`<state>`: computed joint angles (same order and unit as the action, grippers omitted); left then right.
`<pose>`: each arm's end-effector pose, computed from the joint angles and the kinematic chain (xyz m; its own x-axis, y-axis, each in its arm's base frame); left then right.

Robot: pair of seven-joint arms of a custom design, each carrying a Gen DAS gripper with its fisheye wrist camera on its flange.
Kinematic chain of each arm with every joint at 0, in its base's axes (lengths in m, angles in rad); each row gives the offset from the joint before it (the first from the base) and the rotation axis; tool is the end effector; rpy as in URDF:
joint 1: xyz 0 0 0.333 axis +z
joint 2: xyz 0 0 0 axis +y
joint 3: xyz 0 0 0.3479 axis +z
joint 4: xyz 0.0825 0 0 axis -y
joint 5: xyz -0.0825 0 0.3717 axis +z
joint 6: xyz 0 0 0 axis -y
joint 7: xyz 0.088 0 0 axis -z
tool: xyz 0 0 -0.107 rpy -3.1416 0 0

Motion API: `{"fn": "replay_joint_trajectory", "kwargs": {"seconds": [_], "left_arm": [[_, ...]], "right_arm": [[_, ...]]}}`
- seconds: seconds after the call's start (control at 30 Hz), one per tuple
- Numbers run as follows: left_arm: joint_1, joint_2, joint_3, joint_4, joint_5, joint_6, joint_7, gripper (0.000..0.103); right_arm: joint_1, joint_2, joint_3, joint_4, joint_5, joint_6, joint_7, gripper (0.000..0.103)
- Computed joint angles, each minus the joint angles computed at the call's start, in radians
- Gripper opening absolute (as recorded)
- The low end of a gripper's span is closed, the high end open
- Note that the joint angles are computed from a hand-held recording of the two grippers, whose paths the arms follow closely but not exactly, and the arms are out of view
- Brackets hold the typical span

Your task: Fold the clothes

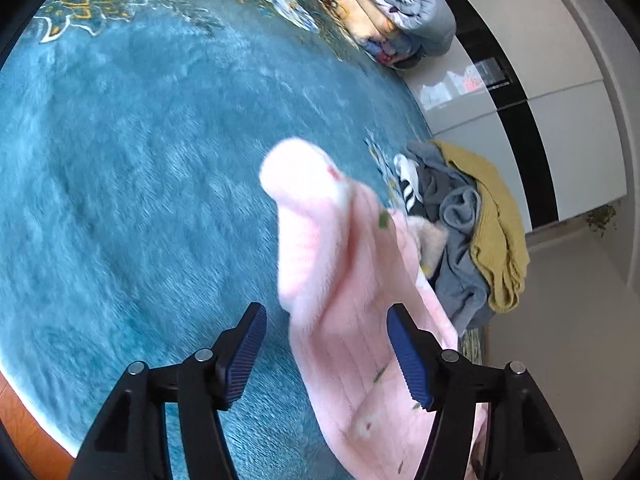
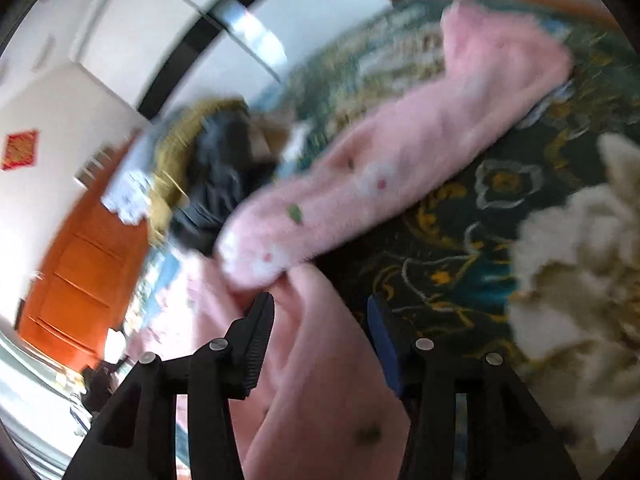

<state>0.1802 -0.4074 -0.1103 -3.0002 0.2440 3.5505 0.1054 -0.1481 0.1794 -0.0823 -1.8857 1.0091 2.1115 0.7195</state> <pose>0.3390 -0.0068 0.4174 0.5556 -0.3137 0.7700 -0.1893 -0.9495 -0.2502 0.6061 -0.0989 0.4730 0.2346 -0.7608 -0.6051 -0.8890 0.0839 -0.4502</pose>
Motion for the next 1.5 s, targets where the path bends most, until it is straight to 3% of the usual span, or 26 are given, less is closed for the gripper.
{"fn": "replay_joint_trajectory", "kwargs": {"seconds": [0.03, 0.1, 0.2, 0.23, 0.27, 0.3, 0.37, 0.43, 0.5, 0.6, 0.73, 0.83, 0.93, 1.03, 1.1, 1.2, 1.27, 1.37, 1.43, 1.5], "left_arm": [[0.0, 0.015, -0.007, 0.004, -0.001, 0.017, 0.003, 0.067], [-0.005, 0.038, -0.014, 0.017, -0.005, 0.017, 0.007, 0.067], [-0.005, 0.067, -0.022, 0.024, -0.033, 0.027, -0.009, 0.059], [-0.006, 0.079, -0.024, 0.026, -0.041, 0.037, -0.014, 0.04], [-0.008, 0.092, -0.023, 0.027, -0.049, 0.051, -0.018, 0.029], [0.002, 0.094, -0.044, 0.033, -0.07, 0.047, -0.007, 0.028], [0.041, 0.083, -0.116, 0.048, -0.134, 0.017, 0.036, 0.017], [0.06, 0.086, -0.159, 0.064, -0.169, 0.041, 0.071, 0.013], [0.064, 0.095, -0.187, 0.082, -0.2, 0.077, 0.11, 0.012], [0.039, 0.1, -0.185, 0.105, -0.224, 0.096, 0.156, 0.012], [0.046, 0.066, -0.218, 0.11, -0.274, 0.021, 0.187, 0.01], [0.029, 0.032, -0.19, 0.086, -0.256, -0.016, 0.145, 0.009], [0.065, -0.038, -0.22, 0.056, -0.255, -0.016, 0.114, 0.008], [0.155, -0.126, -0.309, 0.056, -0.255, -0.048, 0.116, 0.008], [0.193, -0.16, -0.337, 0.067, -0.235, -0.087, 0.111, 0.009], [0.177, -0.123, -0.309, 0.081, -0.193, -0.097, 0.076, 0.009], [0.172, -0.066, -0.3, 0.1, -0.166, -0.086, 0.049, 0.009], [0.174, -0.011, -0.307, 0.124, -0.152, -0.085, 0.028, 0.009], [0.17, -0.017, -0.303, 0.125, -0.144, -0.105, 0.019, 0.009], [0.183, -0.025, -0.31, 0.126, -0.139, -0.122, 0.005, 0.01]], "right_arm": [[0.006, 0.019, 0.001, 0.016, -0.024, -0.014, 0.033, 0.041], [0.006, 0.031, 0.003, 0.014, -0.027, -0.036, 0.077, 0.009], [-0.024, 0.005, -0.009, -0.01, 0.001, -0.09, 0.075, 0.009], [-0.039, -0.005, -0.018, -0.01, 0.016, -0.115, 0.072, 0.009], [-0.058, -0.017, -0.031, -0.002, 0.041, -0.128, 0.07, 0.009], [-0.078, -0.028, -0.044, 0.012, 0.072, -0.135, 0.071, 0.009], [-0.111, -0.042, -0.065, 0.054, 0.154, -0.095, 0.069, 0.009], [-0.142, -0.065, -0.079, 0.081, 0.273, -0.015, 0.024, 0.009], [-0.168, -0.094, -0.089, 0.082, 0.418, 0.049, -0.071, 0.009], [-0.172, -0.113, -0.102, 0.055, 0.461, 0.144, -0.142, 0.009], [-0.162, -0.007, -0.105, 0.052, 0.147, 0.167, 0.078, 0.01], [-0.196, 0.052, -0.093, 0.018, 0.121, 0.112, 0.161, 0.01], [-0.23, 0.041, -0.082, 0.004, 0.177, 0.079, 0.158, 0.01], [-0.227, -0.004, -0.079, 0.018, 0.182, 0.083, 0.144, 0.01], [-0.206, -0.028, -0.069, 0.032, 0.197, 0.116, 0.106, 0.01], [-0.144, 0.003, -0.043, 0.099, 0.132, 0.183, 0.1, 0.017], [-0.119, 0.061, -0.033, 0.142, 0.059, 0.168, 0.157, 0.027], [-0.095, 0.16, -0.015, 0.221, -0.048, 0.118, 0.257, 0.028], [-0.099, 0.163, 0.003, 0.207, -0.056, 0.115, 0.228, 0.036], [-0.143, 0.134, 0.025, 0.17, 0.046, 0.085, 0.108, 0.044]]}}
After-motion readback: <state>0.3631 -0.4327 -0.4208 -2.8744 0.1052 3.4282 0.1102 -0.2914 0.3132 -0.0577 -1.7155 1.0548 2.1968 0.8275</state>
